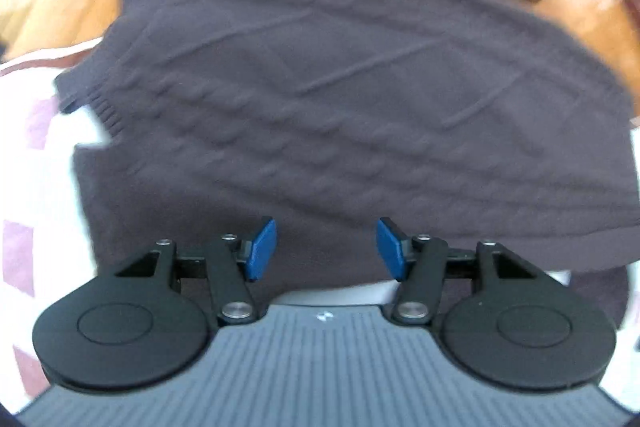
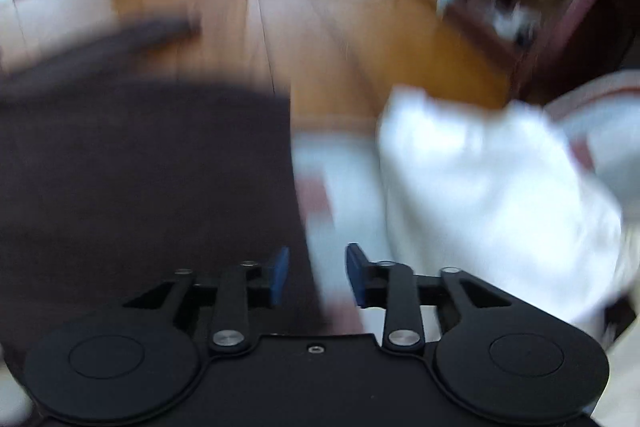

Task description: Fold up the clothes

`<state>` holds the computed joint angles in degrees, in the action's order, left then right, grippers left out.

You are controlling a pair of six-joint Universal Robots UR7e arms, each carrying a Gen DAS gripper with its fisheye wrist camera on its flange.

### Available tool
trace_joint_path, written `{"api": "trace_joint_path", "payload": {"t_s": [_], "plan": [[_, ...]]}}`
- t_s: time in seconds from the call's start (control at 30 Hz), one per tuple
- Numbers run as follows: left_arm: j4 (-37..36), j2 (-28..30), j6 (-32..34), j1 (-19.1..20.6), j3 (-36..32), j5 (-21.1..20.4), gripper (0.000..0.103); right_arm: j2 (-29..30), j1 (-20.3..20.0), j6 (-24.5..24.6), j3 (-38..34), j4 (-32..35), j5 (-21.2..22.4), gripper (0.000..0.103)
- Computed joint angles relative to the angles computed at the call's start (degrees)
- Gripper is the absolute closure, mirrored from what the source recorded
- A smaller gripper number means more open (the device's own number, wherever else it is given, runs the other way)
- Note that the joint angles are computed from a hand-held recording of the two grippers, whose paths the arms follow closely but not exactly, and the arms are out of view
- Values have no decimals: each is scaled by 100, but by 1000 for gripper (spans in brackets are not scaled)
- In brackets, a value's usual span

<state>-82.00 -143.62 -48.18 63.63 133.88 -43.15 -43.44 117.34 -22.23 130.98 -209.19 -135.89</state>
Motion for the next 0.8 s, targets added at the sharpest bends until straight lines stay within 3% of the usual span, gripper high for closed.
{"api": "trace_joint_path", "payload": {"t_s": [0.03, 0.1, 0.17, 0.23, 0.33, 0.4, 0.63, 0.67, 0.7, 0.77, 0.8], "plan": [[-433, 121, 286, 6, 13, -85, 48, -159, -68, -27, -122, 203, 450, 44], [-1464, 566, 973, 191, 52, -257, 47, -410, -357, 99, -518, 1163, 1449, 21], [-2329, 1121, 1445, 320, 83, -332, 47, -473, -702, 226, -1106, 2360, 2403, 18], [-3292, 1740, 1831, 443, 159, -358, 47, -93, -911, 350, -1801, 2962, 2463, 19], [-4312, 2532, 1968, 665, 175, -459, 47, 495, -910, 868, -2663, 3472, 1310, 19], [-4544, 2792, 1888, 774, 161, -453, 47, 514, -946, 1369, -2680, 3577, 996, 18], [-4974, 2811, 2035, 1136, 277, -510, 47, 636, -1643, 2040, -2726, 3281, 3022, 17], [-4986, 2812, 2009, 1184, 271, -559, 47, 737, -1673, 2065, -2856, 3331, 3189, 39], [-4997, 2809, 1985, 1227, 269, -603, 47, 855, -1606, 1850, -2936, 3191, 3117, 78], [-5007, 2728, 1985, 1185, 332, -588, 47, 1098, -1186, 1019, -2930, 2426, 2693, 81], [-5047, 2664, 2015, 1122, 395, -514, 47, 1144, -998, 505, -2762, 1900, 2701, 82]]}}
